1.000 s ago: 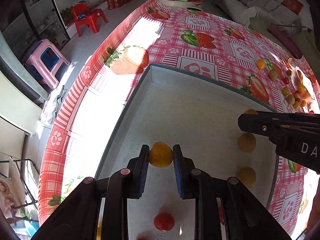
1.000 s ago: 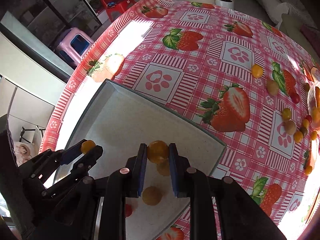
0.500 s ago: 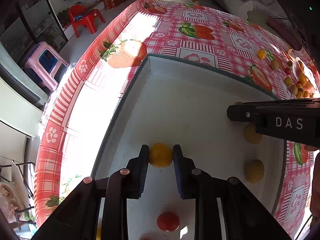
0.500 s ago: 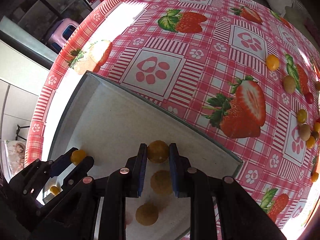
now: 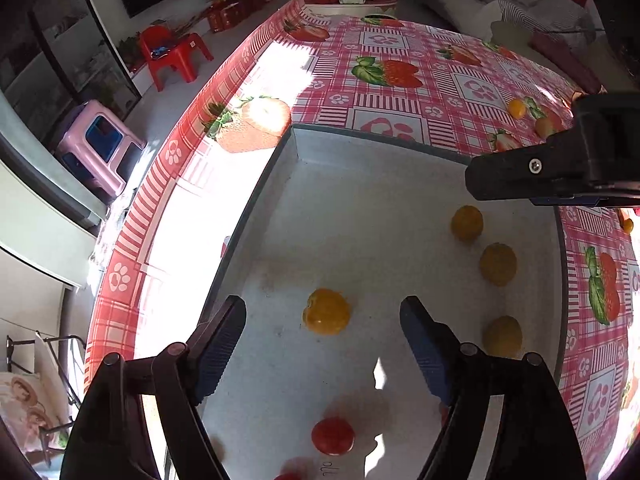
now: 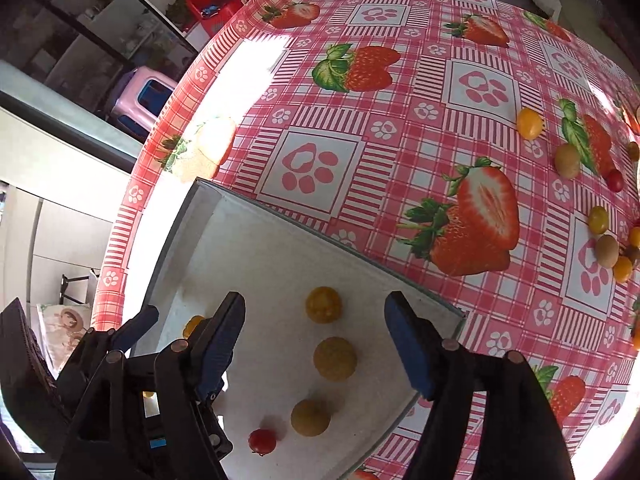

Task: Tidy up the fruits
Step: 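Carry both fruits over the white tray and open the tools to release them, then grasp a yellow-green fruit with left tool while right tool grasps a yellow cherry tomato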

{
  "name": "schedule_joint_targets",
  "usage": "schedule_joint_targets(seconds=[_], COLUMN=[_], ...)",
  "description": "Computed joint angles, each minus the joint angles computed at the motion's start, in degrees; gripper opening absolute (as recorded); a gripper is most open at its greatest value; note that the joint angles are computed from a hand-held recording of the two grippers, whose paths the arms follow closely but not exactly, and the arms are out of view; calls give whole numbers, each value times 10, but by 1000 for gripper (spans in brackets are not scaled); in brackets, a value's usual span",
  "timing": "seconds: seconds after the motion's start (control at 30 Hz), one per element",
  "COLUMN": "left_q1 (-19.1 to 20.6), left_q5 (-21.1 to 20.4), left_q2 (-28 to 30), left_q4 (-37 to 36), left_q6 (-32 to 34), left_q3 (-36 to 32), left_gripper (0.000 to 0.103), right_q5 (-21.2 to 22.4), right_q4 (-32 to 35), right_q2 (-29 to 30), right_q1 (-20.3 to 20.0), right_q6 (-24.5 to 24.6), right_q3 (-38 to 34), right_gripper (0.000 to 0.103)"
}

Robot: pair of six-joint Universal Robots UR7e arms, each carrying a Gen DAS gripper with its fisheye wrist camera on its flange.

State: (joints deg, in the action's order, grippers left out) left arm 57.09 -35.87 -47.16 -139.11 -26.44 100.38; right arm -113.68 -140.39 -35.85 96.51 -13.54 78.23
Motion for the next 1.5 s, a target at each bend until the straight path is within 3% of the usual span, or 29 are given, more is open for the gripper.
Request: schedule_joint_targets(seconds=[0.3,0.47,0.77,1.07,1.5], left_q1=[-36,-59,-85,-75,-51], left_q5=[-9,-29,-84,-108,-94], left_q2=[14,39,125,235,356], left_q4=[19,24,38,72,131], left_q6=[13,34,51,53,53], left_q3=[-15,-44,-149,-292,-476], left_gripper=[81,81,81,80,80], right_q5=[28,0,-89,-116,-93], right_q4=[-43,-67,-125,-178,-190], right_q2=[-82,-136,-212,-221,-189], right_q1=[-16,-36,-95,-130,-150], right_q6=[9,9,-4,-53,-104], right_q3=[72,121,188,189,148], right_gripper=[79,79,79,79,67])
